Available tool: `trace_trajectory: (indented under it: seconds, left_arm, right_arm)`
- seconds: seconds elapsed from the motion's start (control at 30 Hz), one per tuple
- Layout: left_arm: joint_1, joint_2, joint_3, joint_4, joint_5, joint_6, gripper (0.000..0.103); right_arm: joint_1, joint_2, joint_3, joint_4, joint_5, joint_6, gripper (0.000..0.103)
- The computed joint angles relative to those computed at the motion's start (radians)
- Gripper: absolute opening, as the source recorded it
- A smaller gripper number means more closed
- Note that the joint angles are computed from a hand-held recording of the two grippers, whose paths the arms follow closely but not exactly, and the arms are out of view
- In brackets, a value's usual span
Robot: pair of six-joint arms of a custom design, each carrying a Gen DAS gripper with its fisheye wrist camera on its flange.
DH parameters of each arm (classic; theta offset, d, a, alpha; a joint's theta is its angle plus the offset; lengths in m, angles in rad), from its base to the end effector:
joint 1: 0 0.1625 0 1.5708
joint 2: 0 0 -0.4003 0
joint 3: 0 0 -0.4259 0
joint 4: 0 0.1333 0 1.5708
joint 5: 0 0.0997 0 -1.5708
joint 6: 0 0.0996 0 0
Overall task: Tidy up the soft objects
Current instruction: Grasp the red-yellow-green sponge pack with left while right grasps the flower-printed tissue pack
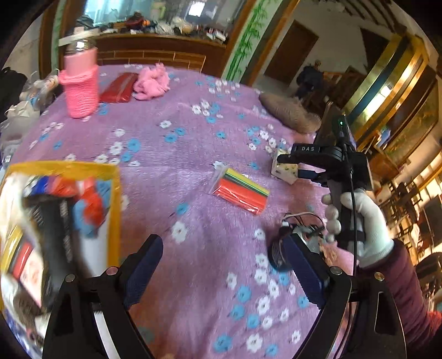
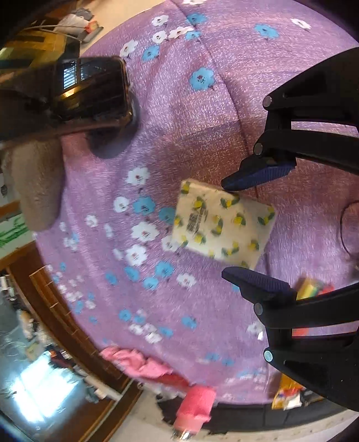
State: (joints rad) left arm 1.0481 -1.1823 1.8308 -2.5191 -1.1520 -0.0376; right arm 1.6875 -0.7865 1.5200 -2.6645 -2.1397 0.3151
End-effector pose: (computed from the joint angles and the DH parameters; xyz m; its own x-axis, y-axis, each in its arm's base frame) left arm -0.1555 -0.6181 0.2182 -0.8689 0.3206 -0.3771 0.4446 0.8405 -0.3097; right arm 0.1632 -0.7078 0.1174 -0.8504 0.3741 0.3701 0.1626 0.8557 -0.4913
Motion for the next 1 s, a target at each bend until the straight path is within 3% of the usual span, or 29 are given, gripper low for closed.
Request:
trace_trajectory:
  seconds: [0.03, 0.17, 0.27, 0.33, 0.5, 0.63, 0.73, 0.77, 0.87, 1.0]
  left_arm:
    - [0.005, 0.023, -0.024, 0.016, -0.015, -0.007, 0.090]
    - [0.045, 0.146, -0.166, 0.117, -0.071, -0.072, 0.090]
    - [0.052, 0.232, -0.254, 0.160, -0.032, -0.106, 0.090]
    - [0.042, 0.303, -0.315, 0.166, 0.044, -0.104, 0.090]
    - [-0.003, 0.448, -0.418, 0.149, 0.203, -0.085, 0.090]
    - [-0.047, 0.546, -0.454, 0.086, 0.361, 0.007, 0.091]
    - [-0.073, 0.606, -0.479, 0.112, 0.500, 0.086, 0.091]
    - [-0.080, 0.615, -0.478, 0.142, 0.549, 0.099, 0.090]
    - [-0.090, 0.590, -0.439, 0.184, 0.600, 0.131, 0.090]
    - [-0.091, 0.480, -0.329, 0.141, 0.619, 0.179, 0.090]
  right_arm:
    - [-0.003, 0.001, -0.001, 0.003, 0.006, -0.017, 0.055]
    - [0.008, -0.057, 0.095, -0.075, -0.023, -0.077, 0.031]
    - [0.018, -0.128, 0.228, -0.193, -0.031, -0.110, 0.026]
    - [0.018, -0.163, 0.300, -0.278, -0.005, -0.138, 0.026]
    - [-0.036, -0.211, 0.419, -0.459, 0.148, -0.161, 0.026]
    - [-0.073, -0.226, 0.434, -0.478, 0.242, -0.153, 0.026]
    - [-0.068, -0.221, 0.437, -0.492, 0.242, -0.171, 0.026]
    - [-0.065, -0.220, 0.436, -0.494, 0.239, -0.179, 0.026]
    - [-0.050, -0.218, 0.438, -0.513, 0.207, -0.200, 0.027]
    - [-0.057, -0.227, 0.449, -0.520, 0.222, -0.184, 0.036]
